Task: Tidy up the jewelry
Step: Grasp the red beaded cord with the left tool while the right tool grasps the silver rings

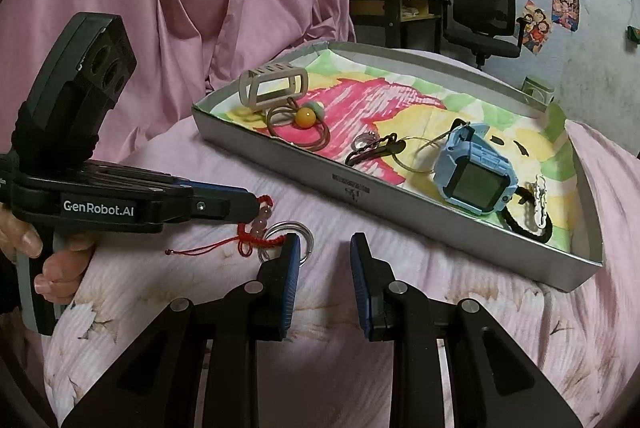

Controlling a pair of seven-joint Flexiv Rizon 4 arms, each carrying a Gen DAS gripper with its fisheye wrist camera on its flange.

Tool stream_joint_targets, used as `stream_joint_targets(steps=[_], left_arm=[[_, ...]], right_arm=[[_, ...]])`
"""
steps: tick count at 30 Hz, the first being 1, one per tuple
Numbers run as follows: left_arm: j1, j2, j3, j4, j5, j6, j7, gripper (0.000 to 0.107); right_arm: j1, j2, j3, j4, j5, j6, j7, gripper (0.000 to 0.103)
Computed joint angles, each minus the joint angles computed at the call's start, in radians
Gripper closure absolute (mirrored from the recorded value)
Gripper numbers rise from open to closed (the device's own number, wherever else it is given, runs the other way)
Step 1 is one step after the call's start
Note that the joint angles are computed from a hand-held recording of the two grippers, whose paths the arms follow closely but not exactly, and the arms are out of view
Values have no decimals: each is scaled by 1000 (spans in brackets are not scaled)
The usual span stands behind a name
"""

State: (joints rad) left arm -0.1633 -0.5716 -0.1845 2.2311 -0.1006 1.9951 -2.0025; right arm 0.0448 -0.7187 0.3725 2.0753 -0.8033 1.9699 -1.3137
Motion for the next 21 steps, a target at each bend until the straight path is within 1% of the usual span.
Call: stream_joint_targets(steps=[5, 7, 9, 13, 15, 17, 21], left_arm=[[-2, -6, 2, -2, 0, 9, -1, 103], [-2, -11, 3, 0, 0, 27, -8, 103], [-23, -17, 22, 6, -16, 56, -18, 104], [-40, -29, 40, 18, -32, 103, -34, 104], [-58, -31, 53, 15, -46, 103, -27, 104], [-75, -31, 65, 12, -62, 98, -15, 104], [-76, -34, 63, 9, -69, 101, -9, 104]], right_arm=[[-5, -5, 14, -7, -10, -29, -6, 80], [-17, -7, 29, -9, -16, -44, -10, 80], [-29, -11, 46, -13, -19, -61, -15, 80], [-72, -32, 107, -33, -24, -120, -30, 80], [-85, -40, 134, -42, -10, -145, -49, 80], [-96, -47, 157, -48, 5, -167, -69, 82], [-142, -77, 238, -77, 29, -250, -108, 87]])
